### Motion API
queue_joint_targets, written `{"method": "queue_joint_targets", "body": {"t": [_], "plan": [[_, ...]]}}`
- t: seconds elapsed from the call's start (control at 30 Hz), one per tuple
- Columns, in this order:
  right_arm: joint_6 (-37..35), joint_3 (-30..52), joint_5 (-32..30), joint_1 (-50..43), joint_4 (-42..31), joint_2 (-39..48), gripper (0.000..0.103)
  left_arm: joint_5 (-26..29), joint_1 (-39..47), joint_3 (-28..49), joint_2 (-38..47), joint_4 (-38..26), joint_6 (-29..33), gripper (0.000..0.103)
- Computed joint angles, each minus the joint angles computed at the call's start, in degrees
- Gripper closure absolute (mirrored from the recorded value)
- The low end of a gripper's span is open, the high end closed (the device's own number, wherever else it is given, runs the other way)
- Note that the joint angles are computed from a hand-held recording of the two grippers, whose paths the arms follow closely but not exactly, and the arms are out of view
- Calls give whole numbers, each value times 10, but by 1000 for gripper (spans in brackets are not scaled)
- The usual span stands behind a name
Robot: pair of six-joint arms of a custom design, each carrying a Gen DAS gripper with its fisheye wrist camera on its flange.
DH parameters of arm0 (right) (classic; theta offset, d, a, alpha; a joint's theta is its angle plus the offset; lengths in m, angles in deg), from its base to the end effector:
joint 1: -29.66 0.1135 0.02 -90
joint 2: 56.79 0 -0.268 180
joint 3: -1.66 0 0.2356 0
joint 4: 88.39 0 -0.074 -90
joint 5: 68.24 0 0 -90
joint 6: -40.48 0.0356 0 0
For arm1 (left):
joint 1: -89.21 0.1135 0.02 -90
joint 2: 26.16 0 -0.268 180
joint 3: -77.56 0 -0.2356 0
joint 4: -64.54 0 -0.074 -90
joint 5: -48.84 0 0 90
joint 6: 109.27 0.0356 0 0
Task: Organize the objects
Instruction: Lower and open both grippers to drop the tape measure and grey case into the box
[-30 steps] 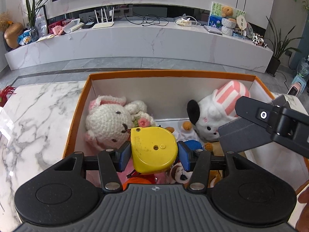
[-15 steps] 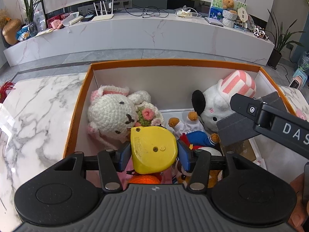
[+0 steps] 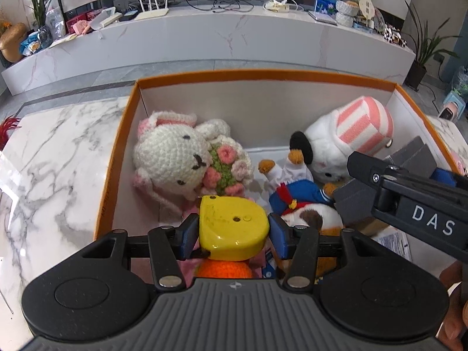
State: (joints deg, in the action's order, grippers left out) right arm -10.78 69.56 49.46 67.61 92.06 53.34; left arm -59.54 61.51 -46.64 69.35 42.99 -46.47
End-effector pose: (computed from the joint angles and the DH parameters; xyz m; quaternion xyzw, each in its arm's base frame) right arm 0.2983 0.2116 0.1365 0.1039 0.8855 0.0747 0.4466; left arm 0.2521 -0.1197 0.1352 -0.0355 0.9564 0.0244 0.2887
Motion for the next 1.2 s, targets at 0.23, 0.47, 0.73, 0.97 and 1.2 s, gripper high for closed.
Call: {"method": "queue_joint_targets", "body": {"t": [0.23, 0.47, 0.73, 0.97, 1.2], "plan": [[-17, 23, 13, 7, -67, -7, 23, 2, -3, 0, -2, -8, 3, 44], [-21, 29, 12, 7, -105, -17, 23, -2, -6, 0, -1, -12, 3, 44], [-16, 20, 0, 6, -95, -14, 23, -6, -7, 4, 4, -22, 5, 44], [-25, 28, 6, 11, -114, -9, 22, -7, -6, 0, 2, -19, 6, 43], [-24, 20, -2, 10, -115, -17, 19, -1, -10, -6, -11, -14, 0, 37]]}}
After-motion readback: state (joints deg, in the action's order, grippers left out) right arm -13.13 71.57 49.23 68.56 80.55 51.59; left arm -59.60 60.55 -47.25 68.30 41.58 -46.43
